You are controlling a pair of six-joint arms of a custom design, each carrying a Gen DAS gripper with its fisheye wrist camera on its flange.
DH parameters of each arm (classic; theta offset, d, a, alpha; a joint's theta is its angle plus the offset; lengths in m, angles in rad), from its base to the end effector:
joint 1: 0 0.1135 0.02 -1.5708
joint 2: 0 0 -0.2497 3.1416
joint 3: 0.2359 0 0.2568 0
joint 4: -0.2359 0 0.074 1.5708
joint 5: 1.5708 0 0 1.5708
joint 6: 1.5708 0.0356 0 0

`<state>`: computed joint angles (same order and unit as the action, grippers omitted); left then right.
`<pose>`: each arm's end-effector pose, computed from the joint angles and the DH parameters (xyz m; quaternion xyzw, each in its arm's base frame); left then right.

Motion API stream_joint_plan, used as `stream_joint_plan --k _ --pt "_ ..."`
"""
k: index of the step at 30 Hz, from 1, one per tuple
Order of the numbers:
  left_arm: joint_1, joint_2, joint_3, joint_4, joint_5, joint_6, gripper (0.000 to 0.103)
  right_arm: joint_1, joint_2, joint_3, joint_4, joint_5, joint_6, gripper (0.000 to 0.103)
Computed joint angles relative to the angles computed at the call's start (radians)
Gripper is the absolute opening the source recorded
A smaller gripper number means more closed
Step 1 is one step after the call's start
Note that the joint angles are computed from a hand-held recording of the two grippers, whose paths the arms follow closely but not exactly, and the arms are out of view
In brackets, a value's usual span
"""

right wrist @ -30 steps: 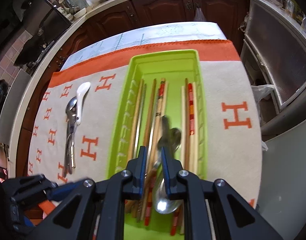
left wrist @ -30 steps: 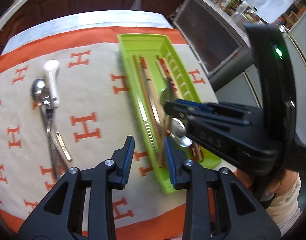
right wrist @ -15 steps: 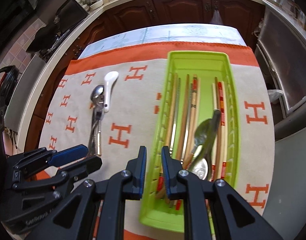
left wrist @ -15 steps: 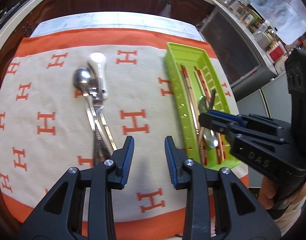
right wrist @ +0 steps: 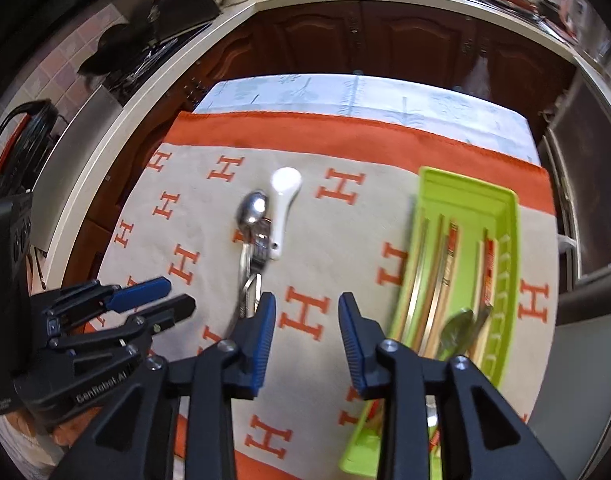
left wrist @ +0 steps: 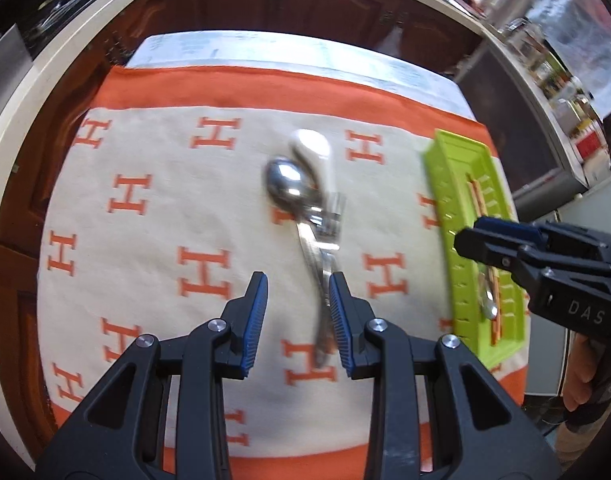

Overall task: Organize utensils
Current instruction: 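Move both open tools back over the remaining spoons and forks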

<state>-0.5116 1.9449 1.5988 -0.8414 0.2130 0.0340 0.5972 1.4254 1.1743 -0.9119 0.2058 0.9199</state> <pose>0.3514 -0.2059 0.2168 0.2825 0.9346 -0.1462 0.1593 0.2387 0.1535 0.2567 0.1770 0.9581 0.0655 0.2154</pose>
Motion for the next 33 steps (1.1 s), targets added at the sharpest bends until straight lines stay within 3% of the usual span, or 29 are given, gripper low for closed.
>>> stream_joint_plan --k 11,18,25,28,30,33 --pt "0.065 0.279 0.266 -0.107 0.066 -0.015 0.028 -0.135 0.227 0.024 0.222 -0.222 -0.009 0.033" --pt "0.062 0.346 0.305 -0.117 0.075 -0.017 0.028 -0.158 0.352 0.047 0.300 -0.296 -0.006 0.033" --pt "0.079 0.351 0.286 -0.102 0.086 -0.021 0.028 -0.156 0.427 0.058 0.357 -0.296 0.005 0.032" --pt "0.085 0.349 0.280 -0.099 0.090 -0.021 0.028 -0.140 0.443 0.072 0.366 -0.259 0.002 0.023" --pt "0.087 0.345 0.274 -0.096 0.094 -0.020 0.028 -0.130 0.463 0.089 0.365 -0.248 -0.001 0.007" --pt "0.083 0.342 0.266 -0.091 0.091 -0.018 0.028 -0.101 0.486 0.122 0.346 -0.200 -0.009 0.006"
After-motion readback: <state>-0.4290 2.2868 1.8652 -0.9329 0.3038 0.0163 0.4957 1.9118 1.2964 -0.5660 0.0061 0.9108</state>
